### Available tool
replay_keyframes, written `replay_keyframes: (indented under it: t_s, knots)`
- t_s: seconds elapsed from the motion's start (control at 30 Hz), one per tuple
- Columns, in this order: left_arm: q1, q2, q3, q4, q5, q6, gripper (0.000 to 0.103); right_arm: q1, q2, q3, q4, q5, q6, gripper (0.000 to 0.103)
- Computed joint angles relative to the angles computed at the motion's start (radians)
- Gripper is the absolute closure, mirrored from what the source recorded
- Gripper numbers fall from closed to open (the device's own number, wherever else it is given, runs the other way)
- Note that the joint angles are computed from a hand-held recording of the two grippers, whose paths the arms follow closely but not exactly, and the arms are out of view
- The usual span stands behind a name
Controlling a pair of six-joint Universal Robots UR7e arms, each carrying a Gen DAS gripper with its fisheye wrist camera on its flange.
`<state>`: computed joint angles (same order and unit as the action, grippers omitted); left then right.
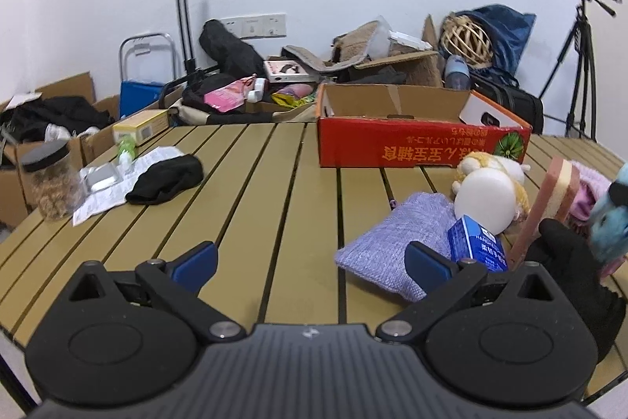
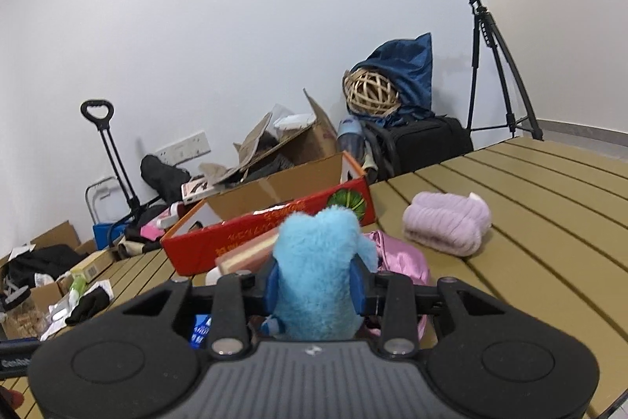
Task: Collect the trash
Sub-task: 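Grasp the blue plush toy with right tool while left tool grasps lavender pouch, then lift both held items off the table and carry them down toward the bin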
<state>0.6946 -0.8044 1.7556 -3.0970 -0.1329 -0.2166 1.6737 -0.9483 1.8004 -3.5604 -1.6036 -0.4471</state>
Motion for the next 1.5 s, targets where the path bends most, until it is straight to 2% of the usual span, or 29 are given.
replay_keyframes:
  t_s: [0.17,0.27,0.4,0.6,0.8,0.9,0.97,1.0,1.07,1.2,1.5]
  knots:
    - [0.030,0.092,-0.103,-0.187,-0.039,0.320,0.000,-0.014,-0.011,0.005,-0.052,0.013,-0.010,0.069]
    - [0.055,0.125,-0.155,-0.184,-0.071,0.388,0.000,-0.023,-0.012,-0.001,-0.060,0.011,-0.017,0.069]
    - [0.090,0.116,-0.182,-0.009,-0.138,0.285,0.000,-0.035,-0.011,-0.012,-0.046,0.000,-0.014,0.069]
    - [0.114,0.106,-0.202,0.112,-0.220,0.191,0.000,-0.047,-0.009,-0.025,-0.013,0.013,-0.020,0.069]
    - [0.125,0.117,-0.234,0.195,-0.227,0.135,0.001,-0.047,-0.008,-0.022,0.005,0.021,-0.037,0.069]
    - [0.122,0.113,-0.226,0.188,-0.228,0.119,0.014,-0.046,-0.011,-0.014,0.008,0.026,-0.045,0.068]
    - [0.120,0.110,-0.219,0.186,-0.234,0.120,0.035,-0.048,-0.013,-0.010,0.013,0.033,-0.051,0.068]
    - [0.120,0.103,-0.212,0.189,-0.252,0.116,0.039,-0.047,-0.014,-0.007,0.016,0.036,-0.055,0.068]
    - [0.114,0.100,-0.205,0.173,-0.258,0.127,0.059,-0.046,-0.016,-0.003,0.022,0.042,-0.062,0.068]
    - [0.098,0.107,-0.193,0.106,-0.224,0.173,0.065,-0.045,-0.022,0.006,0.032,0.060,-0.077,0.068]
    - [0.058,0.053,-0.113,0.142,-0.118,0.078,0.065,-0.044,-0.040,0.036,0.048,0.101,-0.099,0.068]
